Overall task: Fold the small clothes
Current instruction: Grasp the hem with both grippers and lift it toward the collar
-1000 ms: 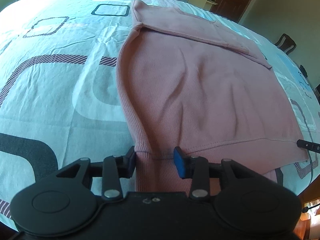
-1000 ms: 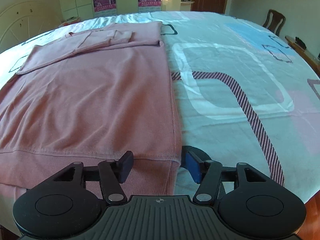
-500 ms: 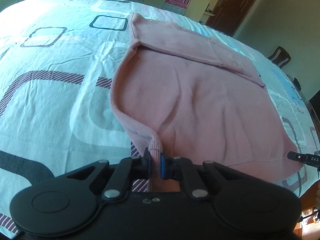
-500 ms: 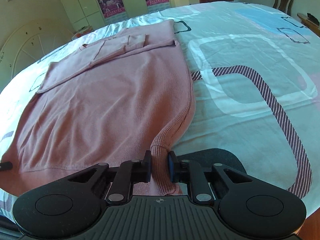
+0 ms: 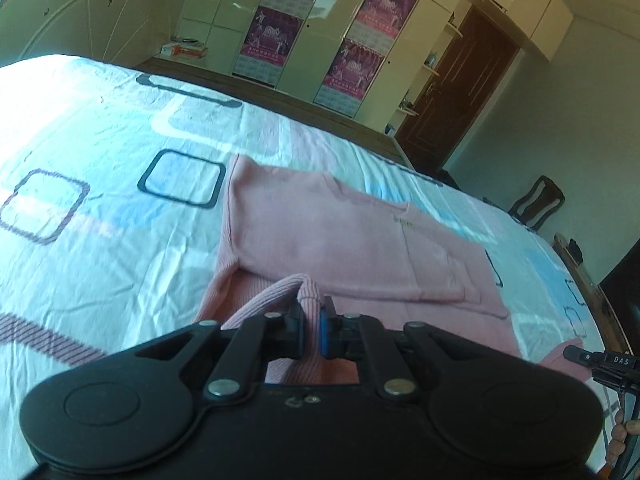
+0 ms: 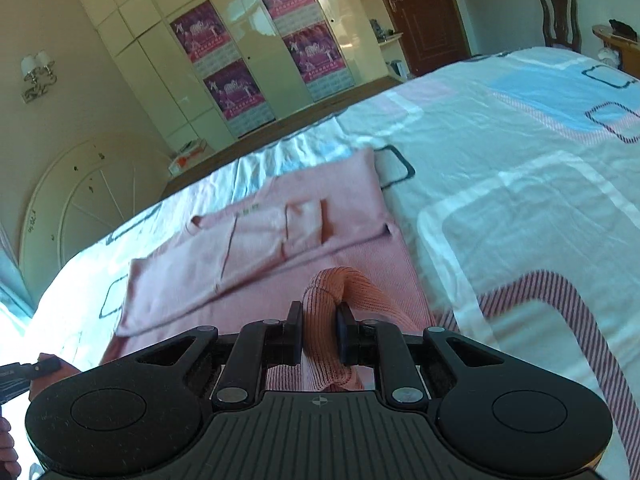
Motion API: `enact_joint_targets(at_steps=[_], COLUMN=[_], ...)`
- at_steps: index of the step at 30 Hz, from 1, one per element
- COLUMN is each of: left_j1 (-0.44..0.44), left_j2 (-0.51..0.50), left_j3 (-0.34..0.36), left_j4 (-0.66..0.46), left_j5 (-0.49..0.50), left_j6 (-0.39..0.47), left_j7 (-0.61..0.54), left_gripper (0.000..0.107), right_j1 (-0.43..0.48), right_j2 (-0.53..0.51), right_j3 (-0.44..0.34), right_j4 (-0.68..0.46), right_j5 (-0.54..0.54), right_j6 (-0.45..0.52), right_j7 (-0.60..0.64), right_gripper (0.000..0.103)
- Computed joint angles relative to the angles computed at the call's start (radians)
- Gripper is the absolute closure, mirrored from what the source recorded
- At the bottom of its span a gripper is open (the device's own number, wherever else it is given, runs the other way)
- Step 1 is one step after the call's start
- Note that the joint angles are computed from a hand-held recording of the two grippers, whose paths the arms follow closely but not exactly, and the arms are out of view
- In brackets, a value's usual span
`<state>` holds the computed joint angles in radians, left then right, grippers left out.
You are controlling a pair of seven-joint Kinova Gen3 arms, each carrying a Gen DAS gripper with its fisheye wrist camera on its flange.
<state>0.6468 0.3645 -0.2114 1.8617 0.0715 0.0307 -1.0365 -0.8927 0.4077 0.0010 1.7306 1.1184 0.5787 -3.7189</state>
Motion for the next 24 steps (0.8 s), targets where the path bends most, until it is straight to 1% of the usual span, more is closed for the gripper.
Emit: enact_joint_targets(at_steps=[1,2,4,5,6,7,8,9,10,11,13,14,15,16,17,18,19,20,21,22,23,24], left_j1=[-0.012,-0.025,-0.060,-0.066,-0.074,-0.080,-0.071,-0.069,-0.079,-0.077,-0.096,-0.115,-0.147,-0.168,-0.179,-0.180,-0.186,-0.190,-0.199,-0.210,-0.213,-0.203], left_j2=[0.021,0.040,0.082,0.103,0.127,0.150,0.173,0.201,0.226,0.252,0.310,0.337,0.364,0.391,0.422,0.455,0.480,0.500,0.515,0.521,0.521,0.513], left_j3=[0.003,0.009,0.028,0.025,0.023,0.021,0.001,-0.015,-0.014,-0.028,-0.028,-0.014,0.019,0.044,0.055,0.048,0.054,0.060,0.072,0.087,0.090,0.074], left_j4=[-0.033,-0.063,-0.133,-0.168,-0.208,-0.251,-0.297,-0.344,-0.390,-0.436,-0.529,-0.575,-0.622,-0.668,-0.714,-0.761,-0.797,-0.833,-0.860,-0.870,-0.866,-0.846], left_j5=[0.001,0.002,0.008,0.009,0.011,0.012,0.006,0.004,-0.003,-0.013,-0.035,-0.042,-0.056,-0.080,-0.091,-0.091,-0.102,-0.119,-0.132,-0.143,-0.156,-0.177], left_j6=[0.001,0.003,0.017,0.026,0.036,0.056,0.084,0.100,0.123,0.149,0.201,0.237,0.276,0.317,0.358,0.398,0.439,0.480,0.513,0.530,0.531,0.515], left_j7=[0.001,0.001,0.006,0.012,0.021,0.027,0.043,0.055,0.065,0.086,0.109,0.119,0.121,0.132,0.134,0.136,0.133,0.135,0.136,0.136,0.146,0.172], left_gripper=[0.101,0.101,0.101,0.101,0.101,0.101,0.101,0.101,0.101,0.101,0.101,0.101,0.101,0.101,0.100,0.099,0.095,0.089,0.087,0.079,0.056,0.042], right_j1=[0.019,0.025,0.032,0.051,0.079,0.118,0.161,0.189,0.230,0.257,0.296,0.317,0.340,0.377,0.423,0.453,0.475,0.486,0.487,0.482,0.473,0.456], right_j2=[0.016,0.032,0.069,0.088,0.107,0.128,0.152,0.172,0.197,0.218,0.264,0.282,0.301,0.322,0.347,0.367,0.390,0.402,0.409,0.408,0.405,0.400], right_j3=[0.009,0.036,0.114,0.128,0.122,0.099,0.068,0.055,0.024,0.005,-0.005,-0.013,-0.024,-0.054,-0.100,-0.136,-0.161,-0.168,-0.156,-0.136,-0.115,-0.086], right_j4=[-0.023,-0.045,-0.094,-0.123,-0.155,-0.194,-0.235,-0.269,-0.308,-0.343,-0.406,-0.431,-0.451,-0.476,-0.502,-0.529,-0.558,-0.572,-0.573,-0.565,-0.554,-0.547], right_j5=[0.005,-0.005,-0.054,-0.086,-0.109,-0.125,-0.140,-0.164,-0.180,-0.201,-0.272,-0.313,-0.349,-0.390,-0.426,-0.452,-0.476,-0.503,-0.526,-0.545,-0.547,-0.544], right_j6=[-0.013,-0.037,-0.107,-0.130,-0.140,-0.138,-0.134,-0.136,-0.130,-0.122,-0.124,-0.129,-0.133,-0.137,-0.136,-0.119,-0.098,-0.094,-0.104,-0.124,-0.141,-0.146], right_j7=[0.011,0.032,0.087,0.127,0.168,0.209,0.249,0.290,0.331,0.371,0.453,0.487,0.511,0.550,0.590,0.631,0.672,0.709,0.731,0.741,0.742,0.744], right_gripper=[0.087,0.087,0.087,0.087,0.087,0.087,0.087,0.087,0.087,0.087,0.087,0.087,0.087,0.087,0.087,0.087,0.087,0.087,0.085,0.076,0.068,0.062])
